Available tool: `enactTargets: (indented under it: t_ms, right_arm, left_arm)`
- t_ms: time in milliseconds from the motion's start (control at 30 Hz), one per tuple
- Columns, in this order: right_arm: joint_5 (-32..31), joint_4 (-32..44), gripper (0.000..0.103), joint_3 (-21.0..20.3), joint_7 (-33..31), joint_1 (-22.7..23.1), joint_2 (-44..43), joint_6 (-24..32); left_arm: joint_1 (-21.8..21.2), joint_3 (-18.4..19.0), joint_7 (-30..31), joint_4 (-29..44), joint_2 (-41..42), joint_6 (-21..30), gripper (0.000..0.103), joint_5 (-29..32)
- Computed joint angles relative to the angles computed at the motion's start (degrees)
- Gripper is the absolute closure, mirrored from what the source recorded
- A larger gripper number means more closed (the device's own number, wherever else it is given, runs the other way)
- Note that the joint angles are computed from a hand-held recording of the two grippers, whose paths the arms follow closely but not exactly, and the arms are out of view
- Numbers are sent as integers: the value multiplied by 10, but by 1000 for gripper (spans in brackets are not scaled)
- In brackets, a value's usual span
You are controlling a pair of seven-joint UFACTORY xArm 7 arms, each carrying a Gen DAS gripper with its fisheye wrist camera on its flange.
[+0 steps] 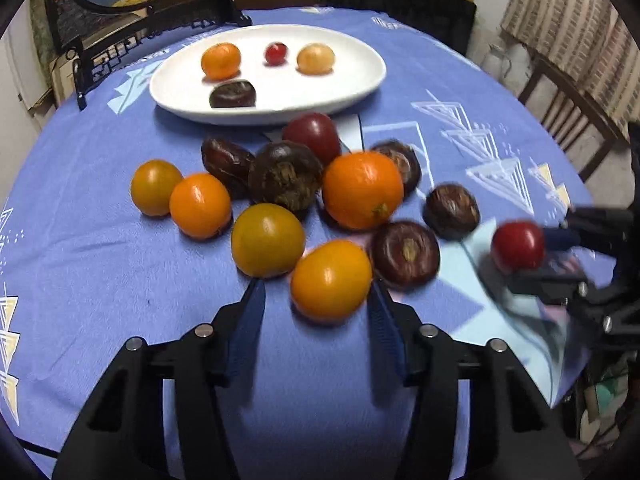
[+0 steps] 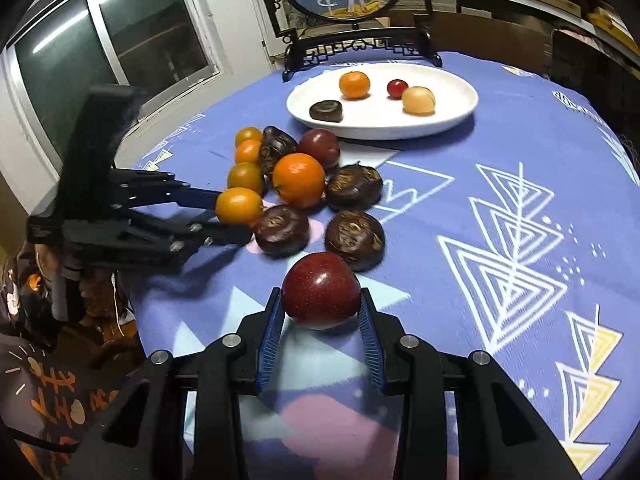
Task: Organize fruits
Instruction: 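Carry the yellow tomato and red plum onto the plate and release both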
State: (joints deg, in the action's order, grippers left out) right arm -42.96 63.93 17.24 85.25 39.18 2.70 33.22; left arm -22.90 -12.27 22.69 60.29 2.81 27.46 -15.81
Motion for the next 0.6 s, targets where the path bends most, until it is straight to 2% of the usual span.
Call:
enactTargets:
  t_ms: [33,67,233,400,500,600]
  right_arm:
    - [0,-1,66,0,1,0,1,-2]
    - [0,-3,66,-1,2,0,0,-4]
    - [-2,1,66,-1,-4,0,3,-2]
    - [-2,18,66,-5,-23,1,10,4]
    - [-1,33,66,-8,-43,0,14,11]
    - [-18,62,66,-13,-66,0,18,31]
  left_arm:
    - [1,0,4,4,1,6,56,-9]
    - [2,0,8,5,1,7,66,-16]
    - [-1,0,56,-23,-31,-5,66,-36]
    - [-1,11,53,-31,-53,-21,66,-24]
    - [3,12,9,-19,-50,-44,66,29]
    - [7,12,-44,24,-27,-62,66,91]
